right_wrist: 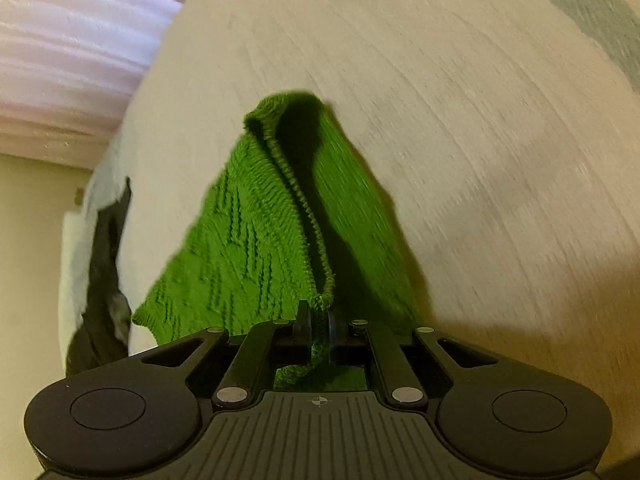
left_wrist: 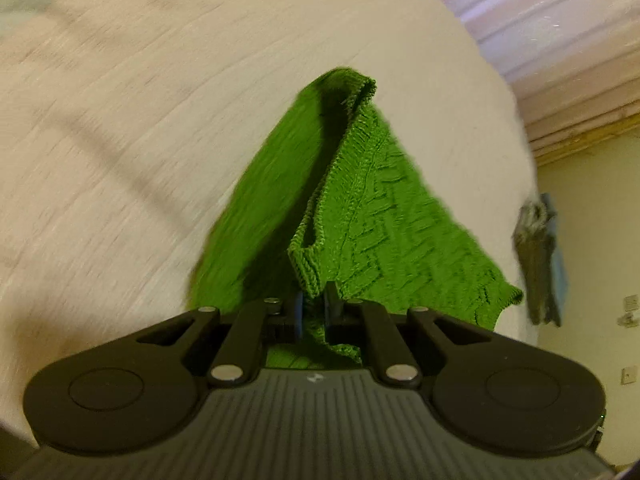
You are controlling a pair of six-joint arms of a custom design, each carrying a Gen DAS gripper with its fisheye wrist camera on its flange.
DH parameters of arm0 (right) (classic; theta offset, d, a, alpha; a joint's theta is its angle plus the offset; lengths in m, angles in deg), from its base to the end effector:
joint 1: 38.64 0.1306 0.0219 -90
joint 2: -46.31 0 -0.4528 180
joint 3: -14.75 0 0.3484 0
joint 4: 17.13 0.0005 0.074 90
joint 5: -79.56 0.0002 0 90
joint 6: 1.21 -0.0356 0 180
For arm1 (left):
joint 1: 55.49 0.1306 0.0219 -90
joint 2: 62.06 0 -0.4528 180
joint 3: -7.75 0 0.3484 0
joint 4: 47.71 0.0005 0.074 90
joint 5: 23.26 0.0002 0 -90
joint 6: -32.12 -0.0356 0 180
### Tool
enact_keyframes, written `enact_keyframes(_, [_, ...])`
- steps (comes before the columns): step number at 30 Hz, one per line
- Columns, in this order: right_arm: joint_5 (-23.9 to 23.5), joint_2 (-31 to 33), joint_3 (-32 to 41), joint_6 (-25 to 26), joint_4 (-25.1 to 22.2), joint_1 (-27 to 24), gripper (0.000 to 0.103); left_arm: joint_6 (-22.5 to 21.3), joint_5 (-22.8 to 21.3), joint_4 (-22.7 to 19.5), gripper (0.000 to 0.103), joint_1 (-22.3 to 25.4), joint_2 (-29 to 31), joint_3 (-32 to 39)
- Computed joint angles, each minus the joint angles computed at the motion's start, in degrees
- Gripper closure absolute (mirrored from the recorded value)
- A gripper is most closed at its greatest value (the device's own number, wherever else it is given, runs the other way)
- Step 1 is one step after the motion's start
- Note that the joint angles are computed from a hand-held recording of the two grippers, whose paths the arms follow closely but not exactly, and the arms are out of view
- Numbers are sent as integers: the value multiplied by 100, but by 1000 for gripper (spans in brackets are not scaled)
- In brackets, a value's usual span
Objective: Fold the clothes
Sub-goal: 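Lift the hem with both grippers and fold it over onto the collar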
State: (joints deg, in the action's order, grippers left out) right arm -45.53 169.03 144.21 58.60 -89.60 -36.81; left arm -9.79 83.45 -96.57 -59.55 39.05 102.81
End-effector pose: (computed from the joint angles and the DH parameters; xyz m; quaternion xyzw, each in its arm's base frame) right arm 0.6539 0.0409 0.4583 0.1669 0.9193 0.3386 0.1114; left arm 0.5155 -0.0474 0.4496 -0.3130 0.8910 -0.2555 0.2070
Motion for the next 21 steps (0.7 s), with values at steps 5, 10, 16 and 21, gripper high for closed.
enact_keyframes(5, [32, -173, -160, 251, -183, -29, 98, 87, -78, -26, 96, -64, -198, -176])
enact_keyframes(10, [46, -259, -148, 499, -377, -77, 98, -70, -72, -207, 96, -114, -366, -228])
enact_keyframes(16, [118, -439, -483, 632, -377, -90, 98, -6, -171, -218, 96, -168, -439, -397])
enact_keyframes(21, [71, -494, -555, 677, -355, -109, 98, -46, -170, -289, 96, -138, -466, -381])
